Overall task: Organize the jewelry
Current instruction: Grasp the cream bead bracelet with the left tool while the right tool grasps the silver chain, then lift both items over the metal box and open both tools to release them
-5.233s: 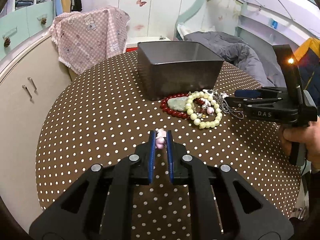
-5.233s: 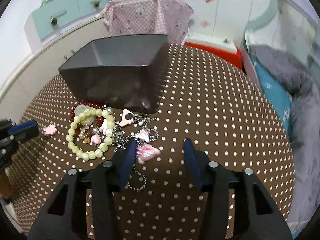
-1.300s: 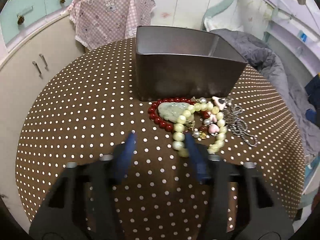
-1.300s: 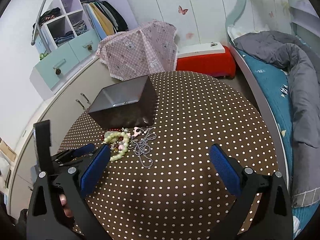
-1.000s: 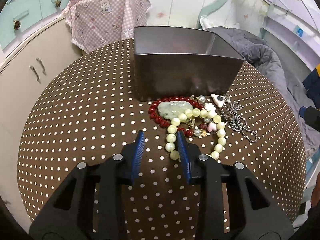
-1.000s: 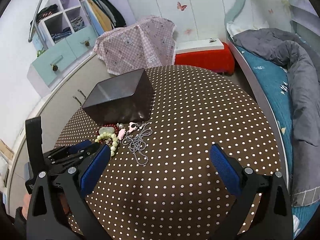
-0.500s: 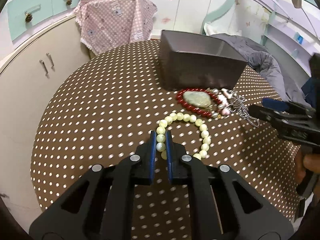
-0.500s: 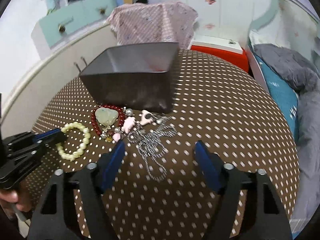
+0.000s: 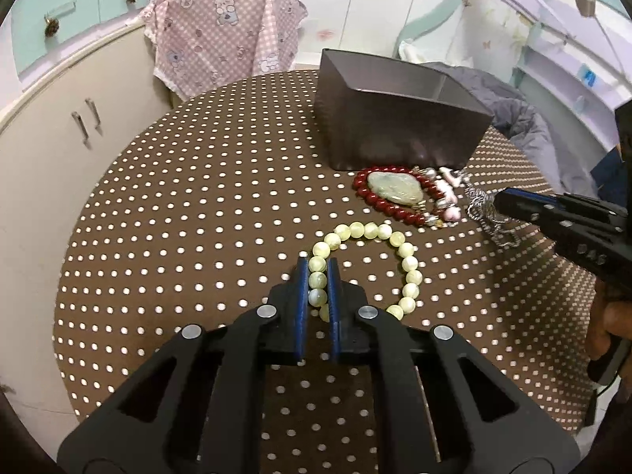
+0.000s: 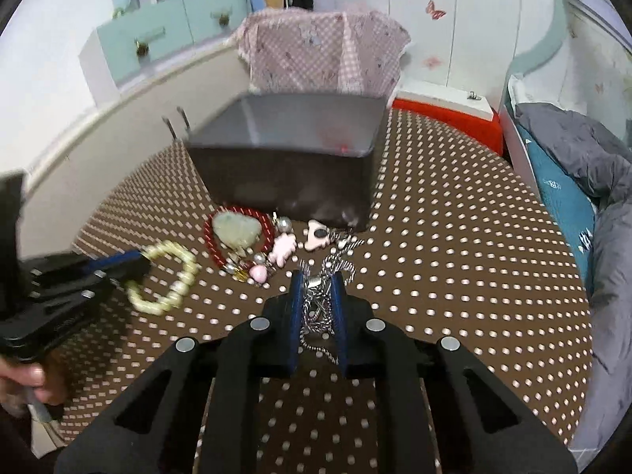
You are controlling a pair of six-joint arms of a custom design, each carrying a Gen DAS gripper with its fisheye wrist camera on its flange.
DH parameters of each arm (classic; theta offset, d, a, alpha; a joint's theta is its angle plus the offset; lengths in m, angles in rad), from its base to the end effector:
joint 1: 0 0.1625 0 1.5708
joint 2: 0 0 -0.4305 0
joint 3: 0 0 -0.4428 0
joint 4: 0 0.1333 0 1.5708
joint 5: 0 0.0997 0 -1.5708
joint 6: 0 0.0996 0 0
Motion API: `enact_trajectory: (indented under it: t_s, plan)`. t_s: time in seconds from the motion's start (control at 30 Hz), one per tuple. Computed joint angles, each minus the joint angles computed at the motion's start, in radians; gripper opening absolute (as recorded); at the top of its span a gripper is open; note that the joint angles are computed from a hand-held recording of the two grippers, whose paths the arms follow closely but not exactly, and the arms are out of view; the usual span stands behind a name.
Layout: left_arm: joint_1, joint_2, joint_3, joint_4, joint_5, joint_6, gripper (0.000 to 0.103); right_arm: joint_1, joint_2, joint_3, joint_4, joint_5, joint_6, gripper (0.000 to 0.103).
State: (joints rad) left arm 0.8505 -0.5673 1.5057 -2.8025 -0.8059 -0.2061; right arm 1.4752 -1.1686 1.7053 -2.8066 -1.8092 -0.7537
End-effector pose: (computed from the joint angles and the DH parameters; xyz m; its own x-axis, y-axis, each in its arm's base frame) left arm -0.3367 -0.6904 -0.0033 -0.7893 0.1713 -0.5897 0.4801 0.7709 -0.4187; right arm 0.0436 -0.6950 0.3223 -0.7447 -0.3435 0.5722 -0.5987 0.7226 -0.3455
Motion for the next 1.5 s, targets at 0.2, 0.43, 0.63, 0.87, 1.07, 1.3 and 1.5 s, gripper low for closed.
enact_trajectory:
  t_s: [0.2,0.43,0.63,0.87,1.07,1.3,1.5]
  plan:
    - [-0.025,-0.032,0.034,-0.084,-0.015,0.049,0.01,0.009,-0.07,0.012,0.015,0.083,0.006,0.013]
    - [-0.061,-0.066,0.05,-0.169,-0.014,0.116,0.01,0.019,-0.113,-0.002,0.05,0.161,0.024,0.013]
    - [-0.082,-0.078,0.044,-0.222,0.004,0.183,0.01,0.041,-0.15,0.005,0.054,0.208,-0.005,0.013]
    - [-0.095,-0.069,-0.007,-0.284,0.017,0.274,0.01,0.086,-0.151,-0.038,0.035,0.247,-0.043,0.013]
    - [-0.098,-0.031,-0.108,-0.306,0.019,0.36,0.01,0.139,-0.103,-0.138,0.039,0.255,-0.079,0.013]
    - [-0.076,0.02,-0.244,-0.22,-0.035,0.372,0.01,0.155,-0.037,-0.251,0.076,0.248,-0.06,0.013]
    - [-0.06,0.079,-0.361,-0.126,-0.063,0.355,0.01,0.152,0.039,-0.345,0.132,0.219,-0.03,0.013]
